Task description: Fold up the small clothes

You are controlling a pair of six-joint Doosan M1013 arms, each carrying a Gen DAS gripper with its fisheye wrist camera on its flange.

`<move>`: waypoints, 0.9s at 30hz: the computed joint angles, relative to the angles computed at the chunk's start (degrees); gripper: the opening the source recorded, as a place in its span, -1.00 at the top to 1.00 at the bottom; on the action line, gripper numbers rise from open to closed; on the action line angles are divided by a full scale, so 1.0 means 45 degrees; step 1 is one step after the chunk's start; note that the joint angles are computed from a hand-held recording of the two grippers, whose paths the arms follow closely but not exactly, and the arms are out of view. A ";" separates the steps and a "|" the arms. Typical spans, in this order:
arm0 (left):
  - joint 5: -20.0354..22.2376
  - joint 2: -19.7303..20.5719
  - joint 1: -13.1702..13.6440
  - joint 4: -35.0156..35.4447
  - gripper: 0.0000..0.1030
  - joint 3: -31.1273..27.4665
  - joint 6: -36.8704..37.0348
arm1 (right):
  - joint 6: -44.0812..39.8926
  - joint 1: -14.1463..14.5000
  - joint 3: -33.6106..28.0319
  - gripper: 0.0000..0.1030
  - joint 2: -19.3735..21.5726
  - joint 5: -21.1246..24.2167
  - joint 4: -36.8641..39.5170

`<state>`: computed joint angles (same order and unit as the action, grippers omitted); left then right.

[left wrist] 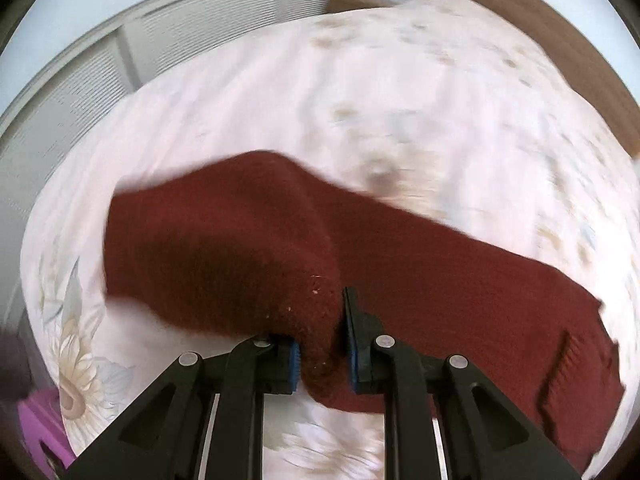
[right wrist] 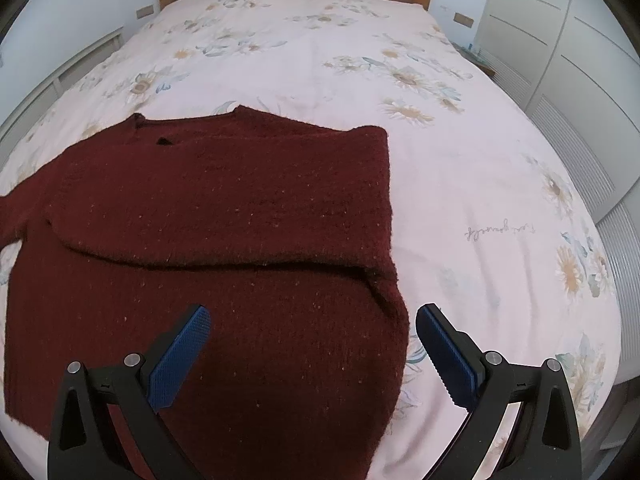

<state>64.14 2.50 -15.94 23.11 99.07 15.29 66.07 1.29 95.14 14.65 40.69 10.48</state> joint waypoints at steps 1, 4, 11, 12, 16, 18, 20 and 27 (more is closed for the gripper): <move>0.0022 0.0083 -0.0214 0.0079 0.72 -0.0248 0.0295 | 0.0019 0.0000 -0.0009 -0.99 0.0009 -0.0029 0.0008; -0.0130 0.0428 -0.0680 0.0189 0.74 -0.0940 0.0923 | -0.0028 -0.0031 -0.0106 -0.99 0.0059 -0.0037 0.0277; -0.1333 0.1901 -0.1539 -0.0467 0.75 -0.2769 0.3386 | -0.0472 -0.0018 -0.0351 -0.99 0.0094 -0.0199 0.0582; -0.1589 0.2240 -0.1455 -0.0755 0.75 -0.3074 0.3932 | -0.0534 -0.0031 -0.0410 -0.99 0.0116 -0.0218 0.0641; -0.1878 0.3267 -0.1908 -0.1097 0.76 -0.4093 0.5270 | -0.0640 -0.0110 -0.0641 -0.99 0.0187 -0.0182 0.0849; -0.2061 0.3780 -0.2013 -0.1426 0.77 -0.4610 0.5905 | -0.0680 -0.0152 -0.0727 -0.99 0.0203 -0.0207 0.0913; -0.2212 0.4155 -0.2128 -0.1833 0.77 -0.5026 0.6336 | -0.0725 -0.0199 -0.0790 -0.99 0.0205 -0.0223 0.0987; -0.1971 0.5396 -0.2482 -0.2516 0.77 -0.6088 0.7371 | -0.0709 -0.0321 -0.0786 -0.99 0.0270 -0.0056 0.1002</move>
<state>55.27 26.78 -27.11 11.79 71.67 48.46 62.88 -0.15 91.60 15.87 40.44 14.99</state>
